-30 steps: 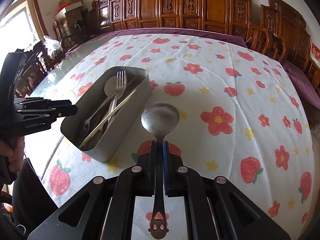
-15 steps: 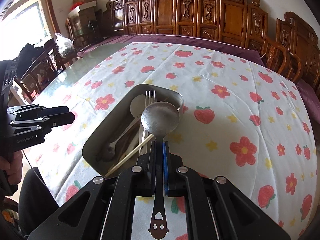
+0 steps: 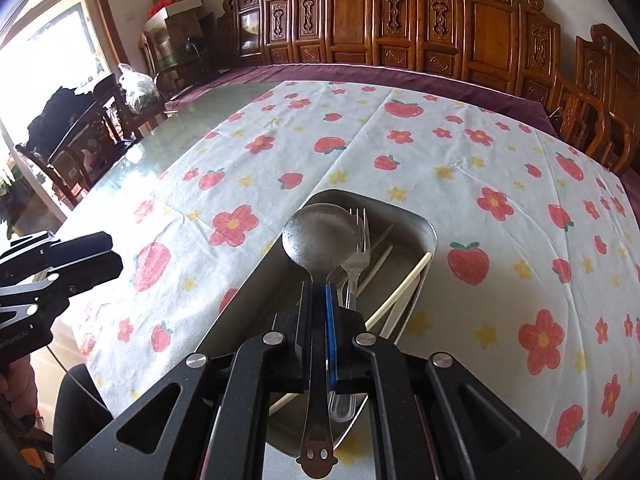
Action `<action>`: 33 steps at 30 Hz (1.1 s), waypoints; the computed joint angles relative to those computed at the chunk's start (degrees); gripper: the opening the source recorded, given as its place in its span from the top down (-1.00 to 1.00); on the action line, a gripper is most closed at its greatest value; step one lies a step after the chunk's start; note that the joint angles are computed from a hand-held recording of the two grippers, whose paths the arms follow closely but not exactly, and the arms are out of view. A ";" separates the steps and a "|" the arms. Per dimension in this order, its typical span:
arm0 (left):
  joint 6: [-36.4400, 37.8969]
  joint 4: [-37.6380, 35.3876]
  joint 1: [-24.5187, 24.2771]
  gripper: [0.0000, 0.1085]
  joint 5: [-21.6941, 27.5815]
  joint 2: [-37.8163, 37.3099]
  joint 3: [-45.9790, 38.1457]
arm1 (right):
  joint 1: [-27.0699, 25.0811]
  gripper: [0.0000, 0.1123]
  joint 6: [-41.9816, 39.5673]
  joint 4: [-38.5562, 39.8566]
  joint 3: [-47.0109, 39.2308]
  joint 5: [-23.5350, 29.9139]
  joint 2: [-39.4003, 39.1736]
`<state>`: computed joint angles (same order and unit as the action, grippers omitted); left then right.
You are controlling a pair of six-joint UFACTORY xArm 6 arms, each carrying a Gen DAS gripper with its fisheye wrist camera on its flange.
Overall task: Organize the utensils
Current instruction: 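Lower the metal spoon into the tray and open the right gripper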
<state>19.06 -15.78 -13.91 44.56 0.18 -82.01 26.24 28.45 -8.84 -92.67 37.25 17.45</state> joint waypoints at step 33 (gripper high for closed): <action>0.02 0.84 0.85 0.45 0.00 -0.35 0.61 | 0.35 0.86 2.57 8.73 -12.26 1.92 12.06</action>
<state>19.08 -14.95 -13.06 44.56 -0.17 -81.40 26.59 31.03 -0.11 -104.93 39.17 29.51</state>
